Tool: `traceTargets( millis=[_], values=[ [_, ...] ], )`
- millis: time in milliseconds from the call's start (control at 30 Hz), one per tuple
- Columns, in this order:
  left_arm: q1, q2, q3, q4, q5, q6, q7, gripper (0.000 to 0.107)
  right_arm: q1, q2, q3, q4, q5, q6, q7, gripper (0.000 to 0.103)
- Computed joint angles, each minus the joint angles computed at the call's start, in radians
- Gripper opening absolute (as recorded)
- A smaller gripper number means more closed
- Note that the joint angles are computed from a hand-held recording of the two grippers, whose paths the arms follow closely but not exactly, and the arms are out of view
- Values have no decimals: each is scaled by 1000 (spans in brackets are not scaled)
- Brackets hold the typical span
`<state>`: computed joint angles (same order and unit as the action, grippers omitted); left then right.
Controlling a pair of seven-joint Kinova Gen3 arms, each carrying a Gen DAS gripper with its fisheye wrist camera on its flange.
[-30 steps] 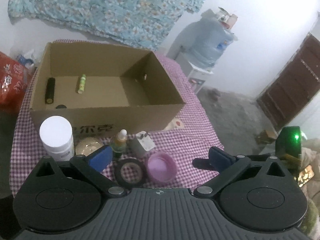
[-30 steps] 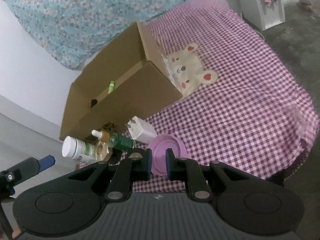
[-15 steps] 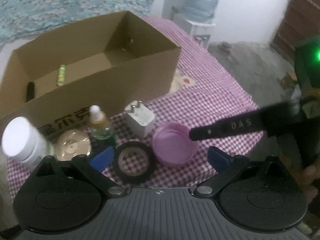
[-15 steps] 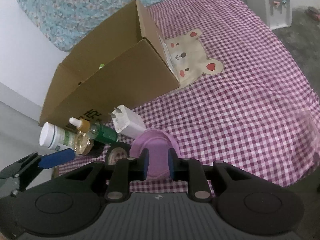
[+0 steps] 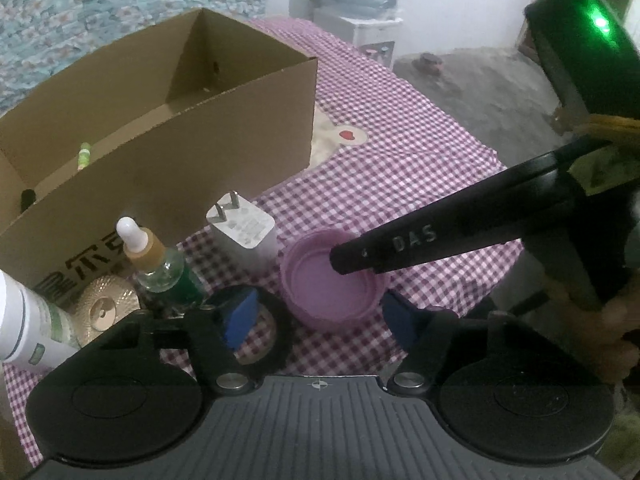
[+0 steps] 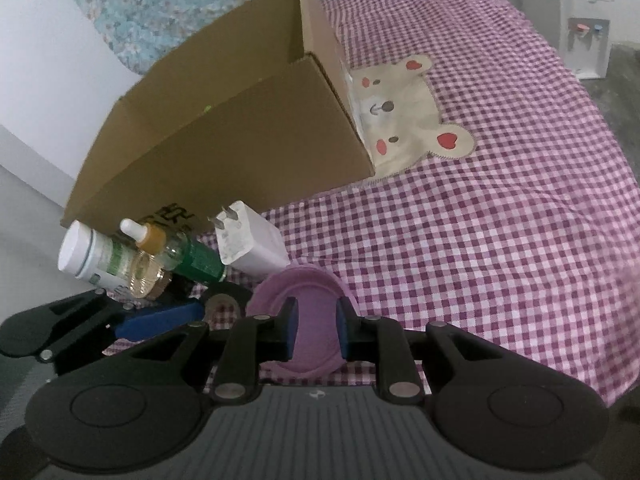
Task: Organize rigid objects
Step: 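Reach the right tool to the pink silicone ring and grip its rim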
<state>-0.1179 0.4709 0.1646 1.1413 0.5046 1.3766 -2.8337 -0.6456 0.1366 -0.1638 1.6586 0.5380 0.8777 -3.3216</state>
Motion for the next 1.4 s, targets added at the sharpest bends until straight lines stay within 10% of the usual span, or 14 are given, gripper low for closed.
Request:
traceTargets(
  millis=[633,967,1400],
  values=[
    [40,10,8,-1,-48,3,-69,75,9,-17,-21,-5,34,77,19,22],
    [102,23,0,-9,-121,-22,-29,76,56,-29,7,81,-40,-91,47,21],
    [100,21,14,-13,-110,-21,-13,69,32,-31,-2,77,33,-54,-49,10]
  ],
)
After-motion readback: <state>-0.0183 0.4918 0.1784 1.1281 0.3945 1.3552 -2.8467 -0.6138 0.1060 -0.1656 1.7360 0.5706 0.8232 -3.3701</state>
